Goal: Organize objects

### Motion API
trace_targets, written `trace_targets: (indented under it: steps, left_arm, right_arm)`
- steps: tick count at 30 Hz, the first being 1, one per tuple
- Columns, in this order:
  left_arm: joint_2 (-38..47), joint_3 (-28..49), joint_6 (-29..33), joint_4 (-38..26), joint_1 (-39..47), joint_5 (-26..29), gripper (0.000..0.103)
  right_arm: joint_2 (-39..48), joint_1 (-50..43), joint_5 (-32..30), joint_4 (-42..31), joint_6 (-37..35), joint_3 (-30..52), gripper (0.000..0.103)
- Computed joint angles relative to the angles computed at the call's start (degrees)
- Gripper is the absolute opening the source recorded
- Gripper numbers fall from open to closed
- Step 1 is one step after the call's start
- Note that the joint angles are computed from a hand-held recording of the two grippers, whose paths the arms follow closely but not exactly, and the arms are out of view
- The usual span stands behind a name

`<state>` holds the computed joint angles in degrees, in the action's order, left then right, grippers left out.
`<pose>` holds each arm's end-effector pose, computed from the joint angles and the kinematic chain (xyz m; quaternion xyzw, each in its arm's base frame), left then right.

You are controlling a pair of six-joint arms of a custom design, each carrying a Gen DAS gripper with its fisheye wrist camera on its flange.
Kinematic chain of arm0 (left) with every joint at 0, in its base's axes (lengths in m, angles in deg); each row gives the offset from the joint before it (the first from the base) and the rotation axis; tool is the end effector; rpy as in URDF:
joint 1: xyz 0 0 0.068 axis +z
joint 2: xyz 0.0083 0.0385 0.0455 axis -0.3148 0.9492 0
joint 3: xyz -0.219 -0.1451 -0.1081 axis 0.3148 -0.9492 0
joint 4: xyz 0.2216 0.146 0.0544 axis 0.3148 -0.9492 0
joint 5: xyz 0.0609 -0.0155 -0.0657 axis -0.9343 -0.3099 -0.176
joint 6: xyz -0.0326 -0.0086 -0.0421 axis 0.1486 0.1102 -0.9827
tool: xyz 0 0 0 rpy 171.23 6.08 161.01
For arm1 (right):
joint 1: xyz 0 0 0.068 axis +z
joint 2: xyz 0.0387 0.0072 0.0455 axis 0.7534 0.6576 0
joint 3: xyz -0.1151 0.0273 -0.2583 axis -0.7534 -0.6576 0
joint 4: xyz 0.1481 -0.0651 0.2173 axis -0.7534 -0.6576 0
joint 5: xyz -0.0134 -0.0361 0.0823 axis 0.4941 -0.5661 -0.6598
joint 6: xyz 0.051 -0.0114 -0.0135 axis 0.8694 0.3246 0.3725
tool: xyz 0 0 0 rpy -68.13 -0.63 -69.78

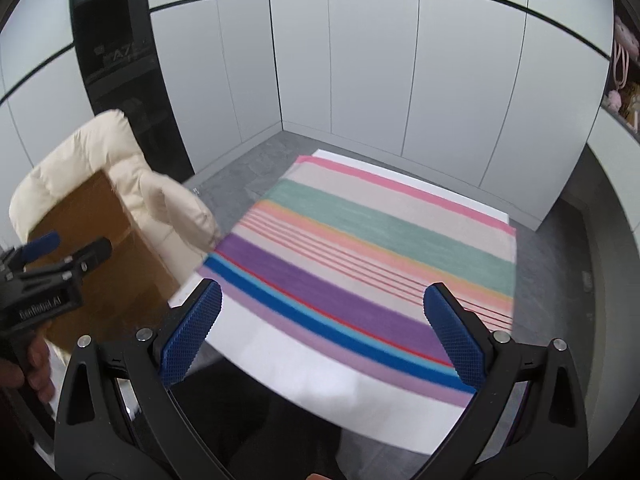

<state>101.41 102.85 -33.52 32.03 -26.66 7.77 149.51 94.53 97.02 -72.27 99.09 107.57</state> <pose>0.2911 -0.0452 0.3650 0.1110 0.9212 -0.0512 0.3694 0.2029 0.1772 0.3554 0.1270 0.9211 -0.0477 0.3649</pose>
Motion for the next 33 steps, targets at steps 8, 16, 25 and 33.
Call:
trace_targets:
  steps: [8,16,25,33]
  left_arm:
    - [-9.31,-6.68,0.58,-4.71,-5.23,-2.66,0.103]
    - [-12.89,-8.84,-0.86,-5.60,-9.07,-6.47,0.103]
    - [-11.30,-8.94,-1.30,-4.42,-9.39,-6.80,0.103]
    - [-9.37,-8.93,-1.93,-5.39,-9.98,-7.77,0.103]
  right_arm:
    - [-3.43,11.52,3.96,-10.08,12.36,-1.18,0.102]
    - [-5.78,12.14,0.24,-8.03,15.71,-4.69,0.102]
    - [-6.49,7.86,-3.45,-5.88,13.81,-7.76,0.102]
    - [-4.70,5.81,-5.90,-2.62,11.29,-8.09,0.102]
